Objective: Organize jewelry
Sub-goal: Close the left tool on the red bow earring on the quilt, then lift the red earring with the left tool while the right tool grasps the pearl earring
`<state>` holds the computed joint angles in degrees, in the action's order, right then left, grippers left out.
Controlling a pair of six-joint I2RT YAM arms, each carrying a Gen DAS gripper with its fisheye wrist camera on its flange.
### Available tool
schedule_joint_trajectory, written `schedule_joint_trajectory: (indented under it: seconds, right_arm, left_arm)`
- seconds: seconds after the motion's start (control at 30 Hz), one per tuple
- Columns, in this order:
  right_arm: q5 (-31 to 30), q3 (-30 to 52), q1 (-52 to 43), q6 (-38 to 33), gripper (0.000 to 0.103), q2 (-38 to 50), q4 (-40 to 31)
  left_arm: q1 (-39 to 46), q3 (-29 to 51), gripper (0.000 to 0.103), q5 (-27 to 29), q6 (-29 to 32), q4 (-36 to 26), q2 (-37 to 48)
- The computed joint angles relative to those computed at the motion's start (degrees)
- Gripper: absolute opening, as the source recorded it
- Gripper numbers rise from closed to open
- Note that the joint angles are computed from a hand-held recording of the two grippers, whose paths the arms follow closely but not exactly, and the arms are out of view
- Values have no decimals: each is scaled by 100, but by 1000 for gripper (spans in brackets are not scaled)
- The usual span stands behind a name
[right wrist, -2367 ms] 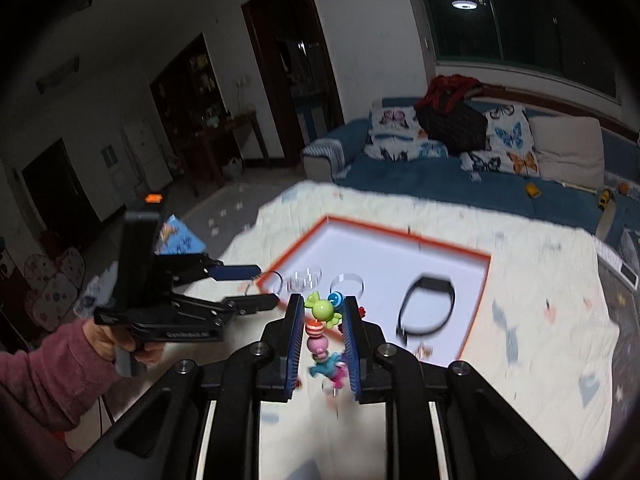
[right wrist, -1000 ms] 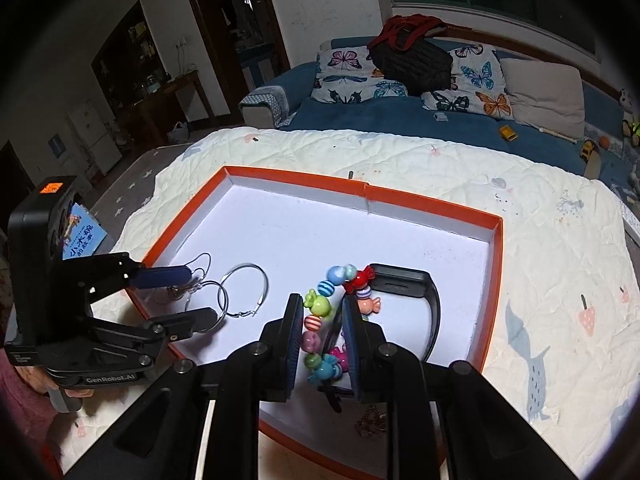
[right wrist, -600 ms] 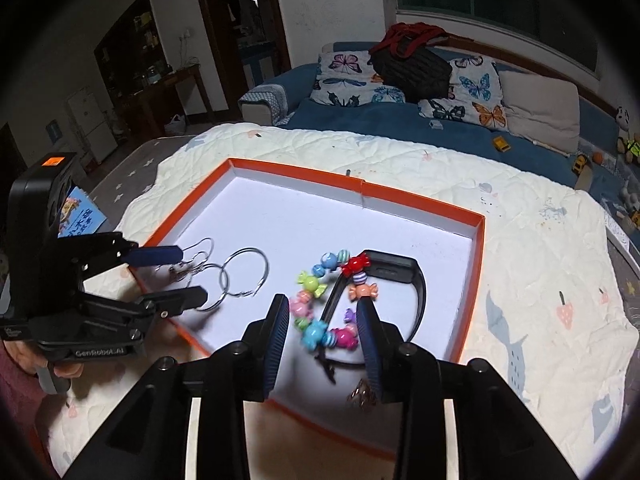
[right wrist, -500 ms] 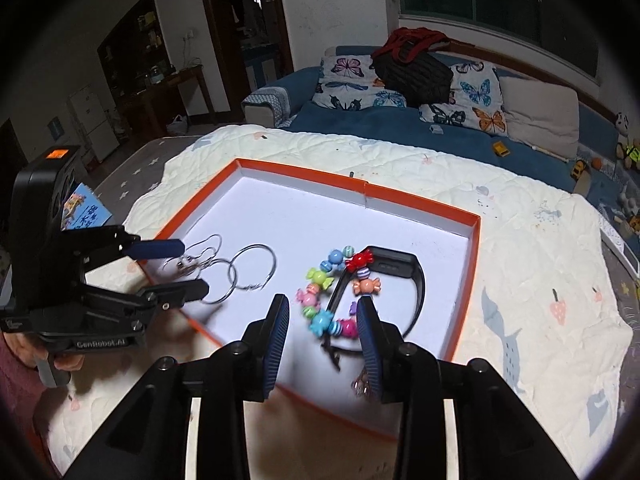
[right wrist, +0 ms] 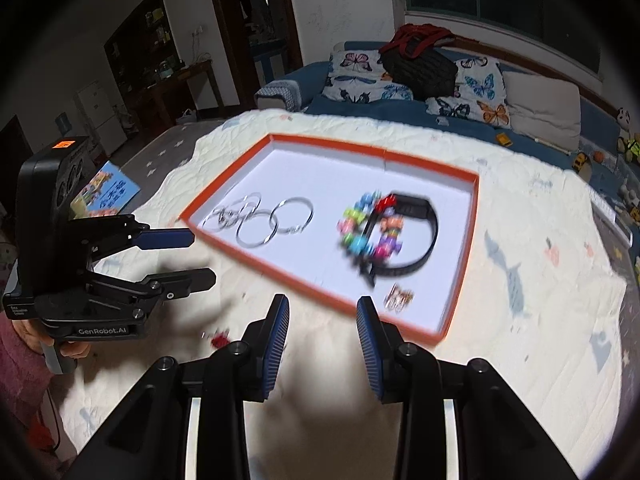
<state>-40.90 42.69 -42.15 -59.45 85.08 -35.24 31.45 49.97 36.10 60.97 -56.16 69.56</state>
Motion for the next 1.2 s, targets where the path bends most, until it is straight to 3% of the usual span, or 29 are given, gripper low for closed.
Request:
schedule_joint_trajectory:
  seconds: [0.23,0.43,0.73,0.93,1.2]
  right_arm:
    - [159,-462,-309,-428,39,-1,45]
    - [203,-585,-501,-623,39,180,6]
    - [149,-579,-556,-603,39,298,-36]
    - [172,-599,-538,-558,39,389,10]
    - [170,-559,-560,-545,39,516,3]
  left_arm:
    - [536,-618,60,9,1014,-576,-475]
    - [701,-877,59,86,1375,-714,-548]
    - [522,-951,41,182,1295,-616,-523]
    - [423,-974,23,271,1300,-574,-588]
    - [121,-1193,20,148,1124,-274,-713]
